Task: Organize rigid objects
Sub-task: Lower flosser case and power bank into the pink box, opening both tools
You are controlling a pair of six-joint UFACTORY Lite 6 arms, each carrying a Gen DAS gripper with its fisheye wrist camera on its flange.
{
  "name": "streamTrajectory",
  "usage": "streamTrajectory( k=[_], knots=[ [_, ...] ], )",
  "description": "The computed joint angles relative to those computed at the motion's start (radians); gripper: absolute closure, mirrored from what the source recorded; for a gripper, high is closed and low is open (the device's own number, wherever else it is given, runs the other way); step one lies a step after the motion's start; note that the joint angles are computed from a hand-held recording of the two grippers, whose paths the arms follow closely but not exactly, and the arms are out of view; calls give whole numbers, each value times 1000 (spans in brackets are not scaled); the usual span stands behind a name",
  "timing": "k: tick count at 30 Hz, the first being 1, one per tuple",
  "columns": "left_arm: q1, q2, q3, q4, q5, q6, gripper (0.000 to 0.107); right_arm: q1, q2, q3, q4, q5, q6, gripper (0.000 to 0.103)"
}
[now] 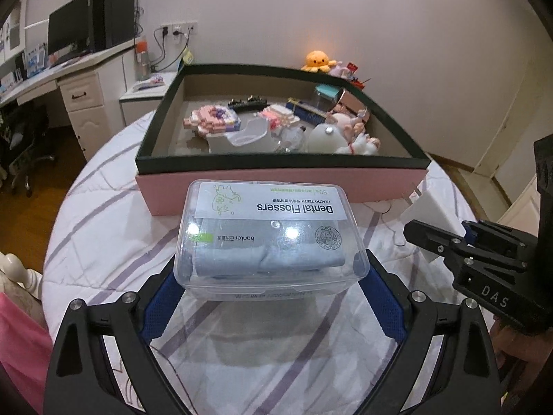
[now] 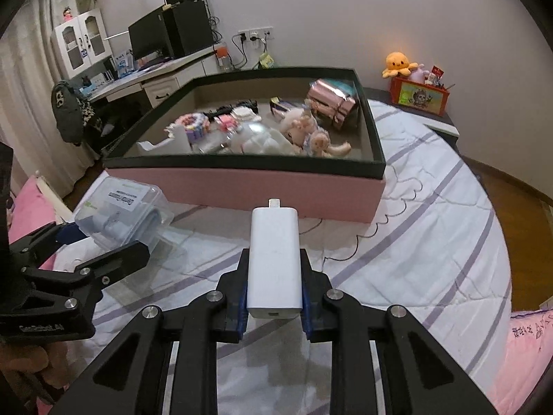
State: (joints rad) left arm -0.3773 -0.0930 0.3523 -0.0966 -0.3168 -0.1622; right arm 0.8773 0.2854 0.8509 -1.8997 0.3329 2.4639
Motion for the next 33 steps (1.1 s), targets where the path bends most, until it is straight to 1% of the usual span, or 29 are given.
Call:
streamTrajectory(
  k=[1,4,8,12,14,16,18,20,24,26,30,32,33],
  knots=[
    [3,-15,1,2,9,4,12,2,-10,0,13,3,-17,80],
    [-8,-93,-19,-60,36,68,12,12,-48,4,73,16,-92,80],
    [0,-163,0,-146,81,177,12,10,-82,24,129,23,-181,80],
    [24,-176,58,-231,106,294,12,-16,-103,71,181,17,-293,80],
    [34,-164,102,-299,112,377,12,-36,-96,107,207,7,-349,80],
    [45,-127,166,-381,113,477,12,-66,-70,167,242,-4,-421,80],
    [60,-73,232,-412,112,519,12,-108,-35,228,256,-33,-463,80],
    [79,-15,300,-410,119,528,12,-133,1,278,269,-46,-493,80],
    [112,102,429,-381,128,514,12,-195,85,393,351,-88,-601,80],
    [124,168,494,-362,137,497,11,-223,133,447,407,-106,-665,80],
    [137,285,604,-331,158,469,11,-260,235,555,592,-135,-849,80],
    [136,333,646,-373,169,513,11,-271,279,598,690,-143,-941,80],
    [135,359,669,-421,177,561,11,-276,305,620,735,-143,-979,80]
  ],
)
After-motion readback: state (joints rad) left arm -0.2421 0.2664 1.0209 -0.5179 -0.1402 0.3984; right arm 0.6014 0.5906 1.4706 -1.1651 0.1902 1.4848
